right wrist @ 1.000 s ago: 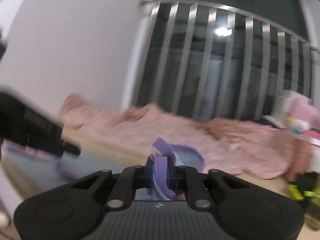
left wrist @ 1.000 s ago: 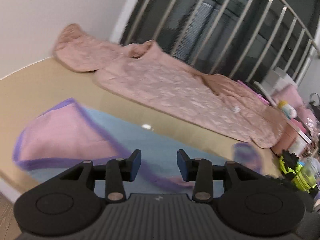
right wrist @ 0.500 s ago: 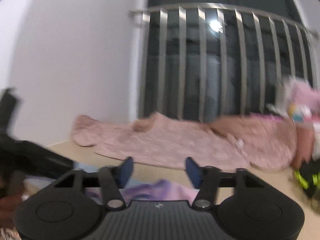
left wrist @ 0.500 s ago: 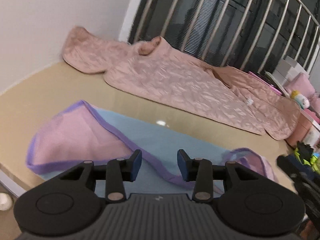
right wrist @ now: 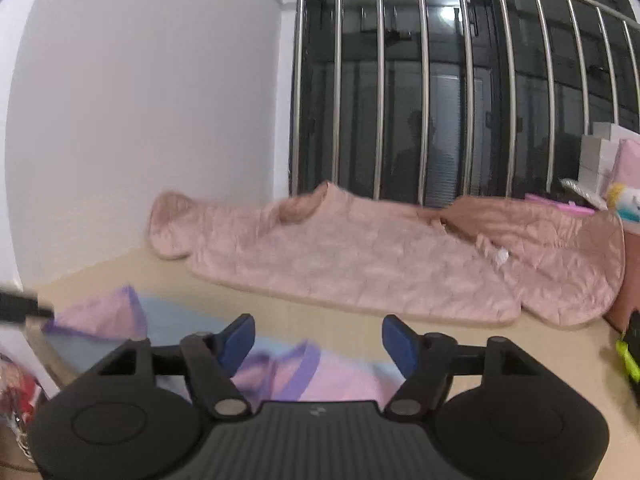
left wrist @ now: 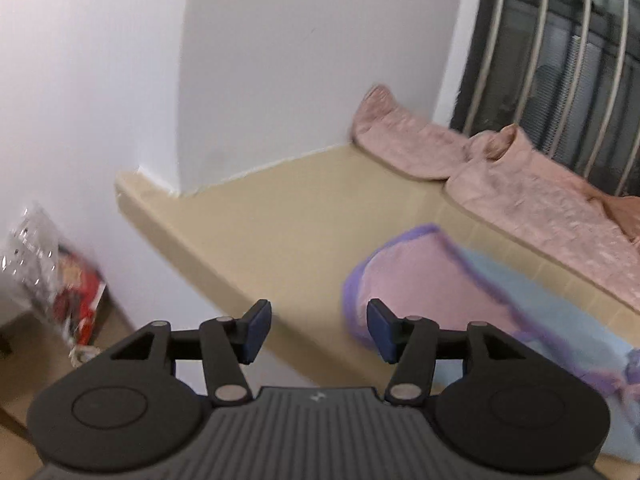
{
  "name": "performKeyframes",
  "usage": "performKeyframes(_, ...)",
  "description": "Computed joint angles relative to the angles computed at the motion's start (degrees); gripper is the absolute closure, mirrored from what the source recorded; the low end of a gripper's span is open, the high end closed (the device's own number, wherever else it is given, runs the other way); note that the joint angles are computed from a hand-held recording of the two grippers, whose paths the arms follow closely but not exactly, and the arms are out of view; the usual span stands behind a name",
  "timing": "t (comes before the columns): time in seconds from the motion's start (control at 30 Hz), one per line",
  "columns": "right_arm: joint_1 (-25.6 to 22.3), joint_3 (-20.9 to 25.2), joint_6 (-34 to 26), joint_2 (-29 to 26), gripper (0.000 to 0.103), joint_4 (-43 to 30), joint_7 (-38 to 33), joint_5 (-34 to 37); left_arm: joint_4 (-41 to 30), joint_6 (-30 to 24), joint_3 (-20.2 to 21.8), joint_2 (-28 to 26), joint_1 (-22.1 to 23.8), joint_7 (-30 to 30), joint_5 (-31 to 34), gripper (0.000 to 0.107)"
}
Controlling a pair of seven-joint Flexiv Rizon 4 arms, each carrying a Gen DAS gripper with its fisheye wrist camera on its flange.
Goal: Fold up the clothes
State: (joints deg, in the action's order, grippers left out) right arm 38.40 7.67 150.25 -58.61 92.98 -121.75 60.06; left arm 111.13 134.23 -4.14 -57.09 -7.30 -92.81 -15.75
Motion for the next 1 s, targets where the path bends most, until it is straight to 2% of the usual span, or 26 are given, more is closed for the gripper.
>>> performKeyframes(0.07,-0.96,-0.74,-3.19,1.97,0.034,1.01,-2.58,-0.7,0.72,1.05,-0.72,-0.06,0.83,-1.36,0.85,0.053)
performKeyframes(0.13,-2.02,-1.3,-9.51,4.78,0.034,2.11,-3.91,-3.38,1.17,1.95,-0.82,0.09,0.59,-2.15,0.79,0.053)
performKeyframes(0.2,-3.24,-2.15,-18.37,7.56,0.034,2.15,-3.76,-8.21,1.38,0.94,-1.0,0.6,0.33,-2.66,-0.2,0.053)
performKeyframes(0.3,-7.82,-0.95,-32.96,9.13,0.036,-0.73,-1.09,-20.37,2.1,-1.13,-4.26,1.2,4.88,-6.72,4.24,0.053)
performKeyframes(0.33,-9.78,-0.11,-39.24,9.03,0.042,-2.96,-0.39,-24.55,2.27,-1.8,-5.33,1.26,6.46,-8.34,5.9,0.053)
performKeyframes(0.4,-12.17,0.61,-50.48,6.86,0.045,-9.57,1.41,-31.05,2.32,-2.91,-6.76,1.07,8.89,-11.06,8.68,0.053)
performKeyframes(0.47,-13.83,1.24,-60.47,3.1,0.046,-18.02,3.25,-36.79,2.09,-2.69,-6.84,0.82,9.47,-13.01,9.98,0.058)
performKeyframes(0.5,-13.0,-0.59,-64.74,0.67,0.046,-22.59,5.64,-39.14,1.94,-2.74,-6.79,0.81,9.59,-13.69,10.48,0.065)
performKeyframes(0.6,-9.58,-6.75,-76.72,-6.05,0.049,-34.27,14.47,-46.09,1.58,-4.29,-5.37,1.58,7.94,-14.41,9.09,0.066)
performKeyframes(0.73,-7.69,-8.48,-82.58,-10.73,0.062,-40.69,18.02,-52.93,2.05,-4.14,-4.88,2.13,7.8,-15.71,9.41,0.074)
performKeyframes(0.8,-7.94,-7.32,-82.87,-11.41,0.069,-41.29,18.19,-54.62,2.33,-0.13,-1.39,1.9,3.95,-14.54,6.46,0.077)
performKeyframes(0.83,-8.37,-6.2,-82.4,-11.46,0.076,-41.12,17.87,-55.05,2.38,2.02,1.08,1.69,0.82,-12.63,3.62,0.077)
performKeyframes(0.87,-8.71,-5.27,-82.08,-11.44,0.089,-40.94,17.92,-55.48,2.24,3.08,2.25,1.51,-0.81,-10.61,2.36,0.077)
performKeyframes(0.9,-9.03,-4.43,-81.71,-11.23,0.093,-40.4,17.94,-55.95,2.08,3.47,2.4,1.41,-1.3,-9.14,2.0,0.077)
performKeyframes(1.0,-9.3,-3.56,-79.42,-10.6,0.094,-38.27,18.26,-58.13,1.39,3.15,1.17,1.13,-0.82,-6.84,1.9,0.077)
